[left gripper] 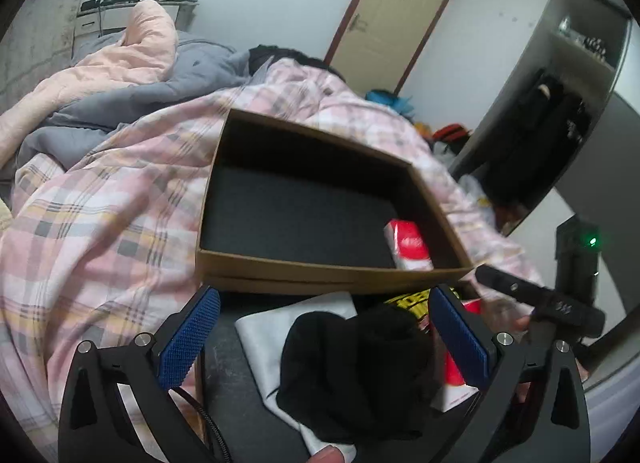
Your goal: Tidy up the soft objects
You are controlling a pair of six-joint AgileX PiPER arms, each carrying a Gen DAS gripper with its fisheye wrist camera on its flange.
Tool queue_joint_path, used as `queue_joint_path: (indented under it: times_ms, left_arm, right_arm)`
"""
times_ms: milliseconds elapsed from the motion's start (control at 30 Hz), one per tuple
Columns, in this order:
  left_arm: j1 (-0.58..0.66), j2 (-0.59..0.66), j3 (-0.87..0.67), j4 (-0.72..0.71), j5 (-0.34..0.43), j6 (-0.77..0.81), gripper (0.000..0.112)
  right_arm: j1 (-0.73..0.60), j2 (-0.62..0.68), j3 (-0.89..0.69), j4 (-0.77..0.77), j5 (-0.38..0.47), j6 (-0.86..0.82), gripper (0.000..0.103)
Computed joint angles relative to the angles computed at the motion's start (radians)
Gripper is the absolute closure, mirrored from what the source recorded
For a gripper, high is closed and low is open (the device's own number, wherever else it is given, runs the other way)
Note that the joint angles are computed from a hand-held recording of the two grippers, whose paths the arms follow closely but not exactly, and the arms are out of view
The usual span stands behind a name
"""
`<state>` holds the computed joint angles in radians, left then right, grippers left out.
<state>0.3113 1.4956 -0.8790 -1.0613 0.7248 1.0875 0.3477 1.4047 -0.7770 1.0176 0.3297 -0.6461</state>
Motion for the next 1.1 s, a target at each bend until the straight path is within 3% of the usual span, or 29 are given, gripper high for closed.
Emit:
queue_joint_path:
  times_ms: [400,867,1100]
  left_arm:
    - [0.076,0.049,-0.031,-0.033,0.105,-0.012,0.009]
    - [0.034,0.033,-0.028,0.031,0.056,-0.066,0.009]
    - [0.071,0.053,-0.037,-0.007,0.094,-0.057,0.009]
  right_arm:
    - [0.009,0.008,-0.003,-0.024,-0.008,0.023,0.002]
    - [0.011,0.009,-0.003,-0.021,-0.009,0.022,0.002]
    - [0.010,0.009,-0.004,-0.026,-0.008,0.027,0.002]
